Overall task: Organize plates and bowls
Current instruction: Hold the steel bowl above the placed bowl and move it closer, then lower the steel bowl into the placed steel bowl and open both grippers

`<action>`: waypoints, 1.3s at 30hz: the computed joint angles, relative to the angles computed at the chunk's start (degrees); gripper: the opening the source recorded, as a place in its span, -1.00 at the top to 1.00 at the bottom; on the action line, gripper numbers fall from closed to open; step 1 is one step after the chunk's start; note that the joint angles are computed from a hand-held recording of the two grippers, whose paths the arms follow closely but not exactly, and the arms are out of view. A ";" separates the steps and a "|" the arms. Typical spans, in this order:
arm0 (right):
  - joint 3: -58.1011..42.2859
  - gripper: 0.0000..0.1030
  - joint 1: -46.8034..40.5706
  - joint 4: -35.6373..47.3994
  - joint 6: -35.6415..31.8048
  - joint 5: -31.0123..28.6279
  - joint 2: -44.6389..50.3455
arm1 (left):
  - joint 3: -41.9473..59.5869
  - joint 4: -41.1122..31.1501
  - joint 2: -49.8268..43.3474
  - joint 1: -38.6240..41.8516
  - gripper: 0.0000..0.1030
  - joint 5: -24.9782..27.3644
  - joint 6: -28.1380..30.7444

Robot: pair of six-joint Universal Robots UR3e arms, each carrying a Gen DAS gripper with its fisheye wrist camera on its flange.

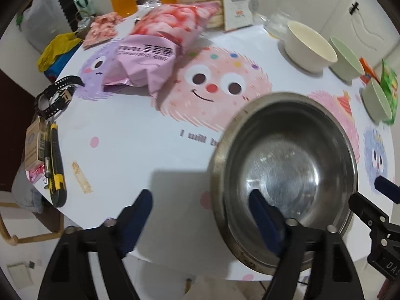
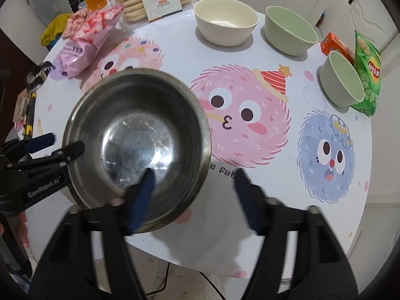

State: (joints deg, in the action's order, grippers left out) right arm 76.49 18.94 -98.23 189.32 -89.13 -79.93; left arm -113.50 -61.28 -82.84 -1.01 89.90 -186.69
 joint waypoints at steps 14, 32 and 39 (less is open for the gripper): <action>8.77 0.41 -6.71 -2.30 1.54 10.53 -1.20 | 1.92 -0.98 -6.19 3.04 0.41 -6.66 4.88; 12.96 0.64 -16.21 -3.96 -4.70 8.36 -5.54 | 19.43 0.41 -21.80 -10.55 0.65 -5.80 0.70; 14.31 0.42 -19.04 -2.94 -9.04 11.16 -6.74 | 21.00 0.78 -23.15 -13.06 -0.55 0.28 -3.26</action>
